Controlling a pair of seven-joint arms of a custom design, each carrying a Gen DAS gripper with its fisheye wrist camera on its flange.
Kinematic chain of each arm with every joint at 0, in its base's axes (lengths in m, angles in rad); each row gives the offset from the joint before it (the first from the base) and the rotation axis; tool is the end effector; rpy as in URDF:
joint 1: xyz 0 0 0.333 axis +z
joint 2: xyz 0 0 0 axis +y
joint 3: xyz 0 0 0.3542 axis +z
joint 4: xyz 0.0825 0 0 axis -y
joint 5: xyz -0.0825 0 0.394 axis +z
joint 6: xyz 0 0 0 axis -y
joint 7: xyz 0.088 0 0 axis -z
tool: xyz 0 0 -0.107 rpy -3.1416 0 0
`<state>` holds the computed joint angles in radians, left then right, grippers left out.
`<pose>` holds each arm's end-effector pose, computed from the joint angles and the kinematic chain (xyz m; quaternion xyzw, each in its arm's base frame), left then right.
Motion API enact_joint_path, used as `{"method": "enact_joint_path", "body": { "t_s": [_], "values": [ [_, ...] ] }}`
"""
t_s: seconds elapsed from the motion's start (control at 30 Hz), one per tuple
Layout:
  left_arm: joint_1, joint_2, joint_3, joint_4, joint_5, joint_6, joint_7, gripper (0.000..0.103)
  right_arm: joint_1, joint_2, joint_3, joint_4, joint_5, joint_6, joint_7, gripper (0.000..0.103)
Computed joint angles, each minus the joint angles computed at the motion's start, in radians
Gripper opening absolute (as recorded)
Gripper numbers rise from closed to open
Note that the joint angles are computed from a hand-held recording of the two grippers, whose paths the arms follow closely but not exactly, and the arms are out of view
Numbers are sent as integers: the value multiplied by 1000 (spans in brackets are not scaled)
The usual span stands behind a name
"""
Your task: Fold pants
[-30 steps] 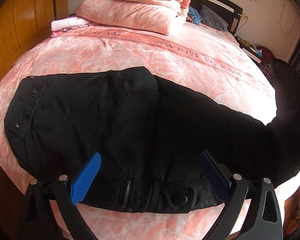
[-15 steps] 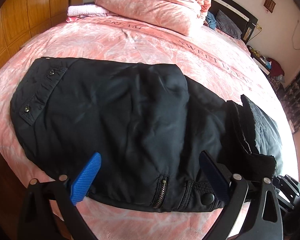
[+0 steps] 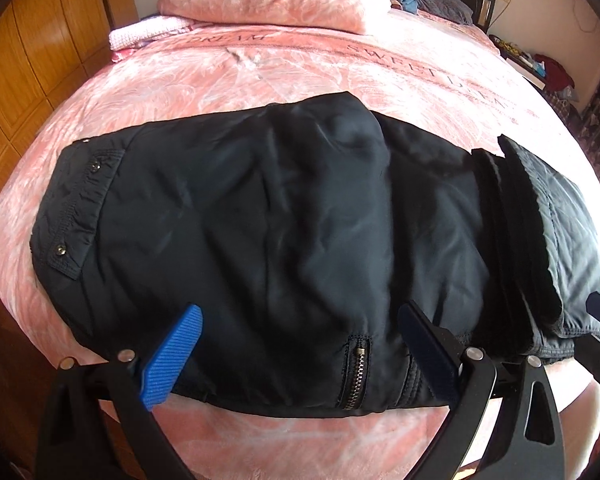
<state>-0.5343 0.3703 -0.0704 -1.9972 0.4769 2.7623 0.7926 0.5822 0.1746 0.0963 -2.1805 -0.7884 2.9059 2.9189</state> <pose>0.5327 -0.3876 0.3421 -0.6068 0.7621 -0.1813 0.1348 0.4400 0.4075 0.3910 -0.6867 0.6567 -0.1187 0.2884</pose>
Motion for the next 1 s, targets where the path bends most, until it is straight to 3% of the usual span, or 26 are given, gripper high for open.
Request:
{"method": "enact_joint_path", "body": {
  "t_s": [0.17, 0.2, 0.27, 0.4, 0.5, 0.63, 0.73, 0.87, 0.97, 1.0],
  "values": [
    [14, -4, -9, -17, -21, -3, 22, 99, 15, 67, 8, 68, 44, -114, -58, 53],
    [16, -5, -10, -20, -25, -4, 26, 99, 17, 79, 7, 80, 56, -143, -67, 43],
    [19, -6, -10, -23, -29, -5, 33, 99, 5, 86, 6, 70, 77, -104, -81, 23],
    [18, -7, -4, -29, -23, -1, 33, 99, 8, 63, -19, 38, 52, -4, -59, 9],
    [21, -7, -2, -29, -29, 4, 33, 99, -4, 55, -11, 38, 57, 107, -108, 9],
    [23, -15, 5, -35, -31, 12, 14, 99, 0, 96, 29, 103, 142, 37, -265, 9],
    [29, -21, 3, -44, -37, 20, 11, 99, -29, 142, 74, 115, 265, 54, -383, 9],
    [26, -15, 6, -39, -30, 4, 8, 99, 19, 154, 33, 114, 285, 64, -402, 10],
    [34, -7, -6, -31, -51, 3, 13, 99, -50, 161, 95, 80, 398, 147, -466, 20],
    [35, -6, -7, -30, -57, 6, 14, 99, -107, 160, 155, 59, 458, 187, -514, 32]
  ]
}}
